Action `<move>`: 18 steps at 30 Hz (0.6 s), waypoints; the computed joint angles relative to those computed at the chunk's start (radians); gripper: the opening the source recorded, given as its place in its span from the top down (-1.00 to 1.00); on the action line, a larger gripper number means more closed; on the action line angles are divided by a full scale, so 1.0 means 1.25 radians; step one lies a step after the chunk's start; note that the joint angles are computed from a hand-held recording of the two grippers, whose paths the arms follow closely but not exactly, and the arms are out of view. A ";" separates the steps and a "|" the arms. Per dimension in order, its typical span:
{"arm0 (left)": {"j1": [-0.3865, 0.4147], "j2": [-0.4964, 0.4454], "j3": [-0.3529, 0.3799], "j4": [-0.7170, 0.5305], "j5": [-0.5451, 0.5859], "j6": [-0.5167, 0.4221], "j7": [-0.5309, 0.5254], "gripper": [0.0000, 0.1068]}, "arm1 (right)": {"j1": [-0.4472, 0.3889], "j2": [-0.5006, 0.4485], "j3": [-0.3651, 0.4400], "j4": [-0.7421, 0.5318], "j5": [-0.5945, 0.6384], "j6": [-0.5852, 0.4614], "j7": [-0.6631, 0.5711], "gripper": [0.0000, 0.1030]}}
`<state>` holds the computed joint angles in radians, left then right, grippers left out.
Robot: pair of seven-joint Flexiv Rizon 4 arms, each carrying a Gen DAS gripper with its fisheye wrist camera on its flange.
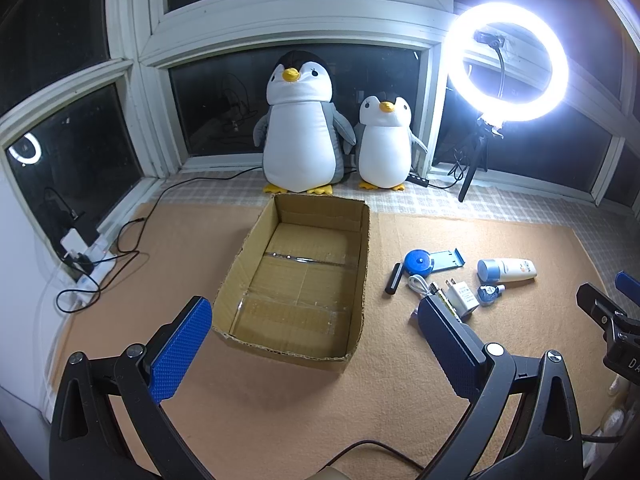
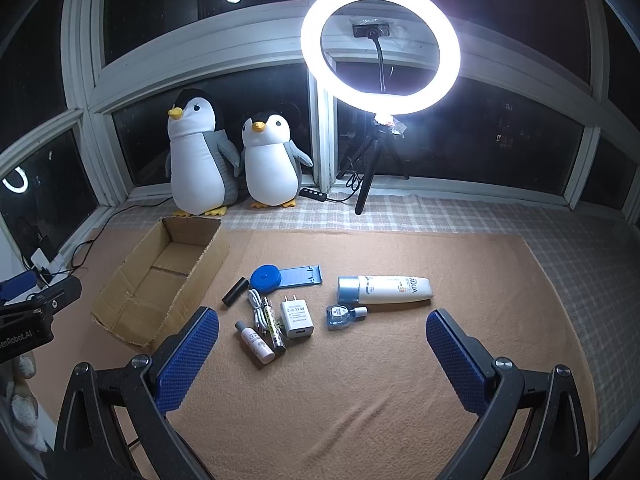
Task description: Organize rigid objects
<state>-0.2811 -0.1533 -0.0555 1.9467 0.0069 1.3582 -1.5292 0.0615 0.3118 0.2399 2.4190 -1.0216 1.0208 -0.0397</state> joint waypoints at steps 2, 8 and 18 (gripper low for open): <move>0.000 0.000 0.000 0.000 0.001 0.000 0.000 -0.92 | 0.000 0.000 0.001 0.000 -0.001 0.000 0.002 -0.99; 0.001 0.000 -0.001 0.001 -0.002 0.001 0.003 -0.92 | -0.001 -0.003 0.000 0.002 -0.004 0.004 0.004 -0.99; -0.004 -0.002 0.000 -0.002 0.006 -0.005 -0.005 -0.92 | 0.002 -0.005 -0.001 0.004 0.003 0.005 0.003 -0.99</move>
